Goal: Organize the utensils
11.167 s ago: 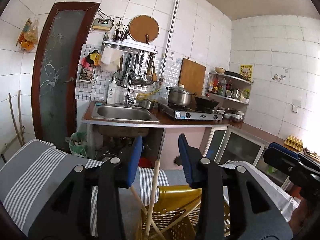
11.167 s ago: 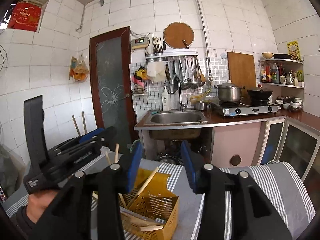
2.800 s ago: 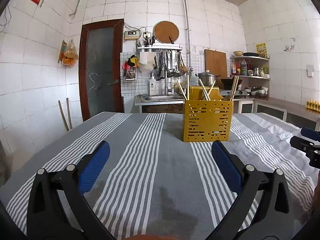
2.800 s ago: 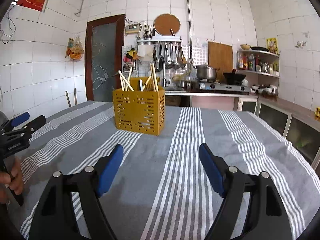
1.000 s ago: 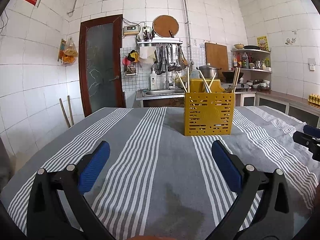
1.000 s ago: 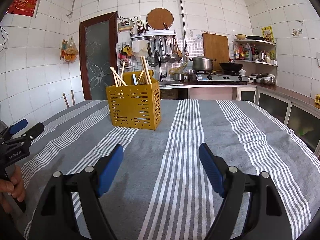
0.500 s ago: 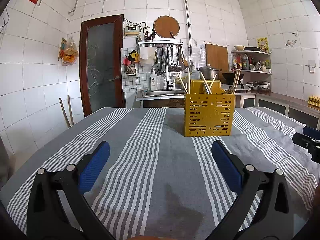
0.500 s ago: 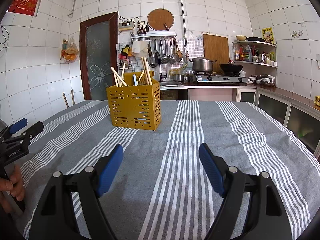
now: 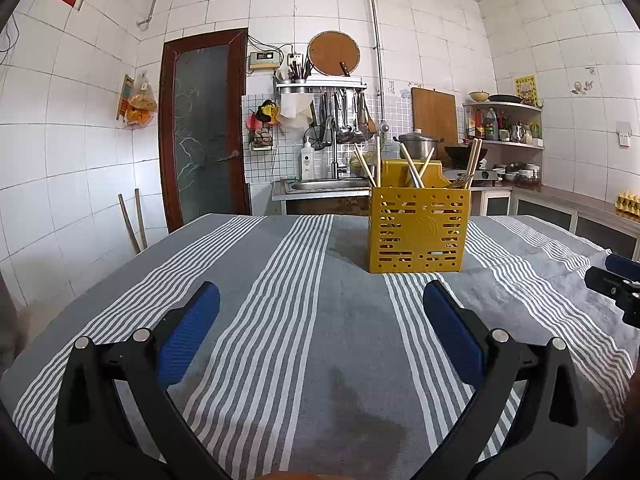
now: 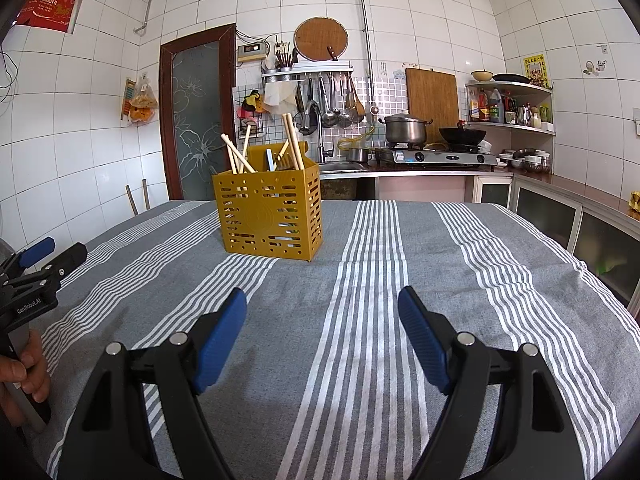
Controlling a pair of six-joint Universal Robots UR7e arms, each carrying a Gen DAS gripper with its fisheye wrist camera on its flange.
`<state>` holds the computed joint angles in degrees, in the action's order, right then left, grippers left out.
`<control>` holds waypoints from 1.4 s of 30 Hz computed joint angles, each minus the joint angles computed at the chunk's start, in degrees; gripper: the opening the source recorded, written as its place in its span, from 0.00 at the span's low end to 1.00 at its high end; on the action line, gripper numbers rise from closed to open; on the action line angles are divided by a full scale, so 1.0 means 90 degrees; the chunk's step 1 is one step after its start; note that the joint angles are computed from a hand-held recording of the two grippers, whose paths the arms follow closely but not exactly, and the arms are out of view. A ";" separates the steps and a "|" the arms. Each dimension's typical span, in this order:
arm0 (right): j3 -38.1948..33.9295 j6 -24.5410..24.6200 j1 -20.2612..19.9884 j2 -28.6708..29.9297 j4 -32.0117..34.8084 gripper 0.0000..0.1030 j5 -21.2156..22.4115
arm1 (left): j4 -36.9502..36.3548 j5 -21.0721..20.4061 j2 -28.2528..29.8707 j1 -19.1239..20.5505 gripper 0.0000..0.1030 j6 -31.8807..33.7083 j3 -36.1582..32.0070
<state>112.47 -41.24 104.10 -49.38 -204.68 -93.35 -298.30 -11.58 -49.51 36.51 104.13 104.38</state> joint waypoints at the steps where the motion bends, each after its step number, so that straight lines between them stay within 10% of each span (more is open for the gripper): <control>1: 0.0004 0.0003 -0.0003 -0.0010 0.0009 0.75 0.0006 | 0.0000 0.0000 0.0000 0.0000 0.95 0.0000 0.0000; 42: 0.0004 -0.0019 -0.0008 -0.0015 0.0024 0.75 0.0003 | -0.0038 0.0038 -0.0002 -0.0008 0.95 0.0055 -0.0038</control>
<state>112.51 -41.41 104.03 -49.52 -204.47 -93.32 -298.64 -11.24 -49.53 36.43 104.62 104.04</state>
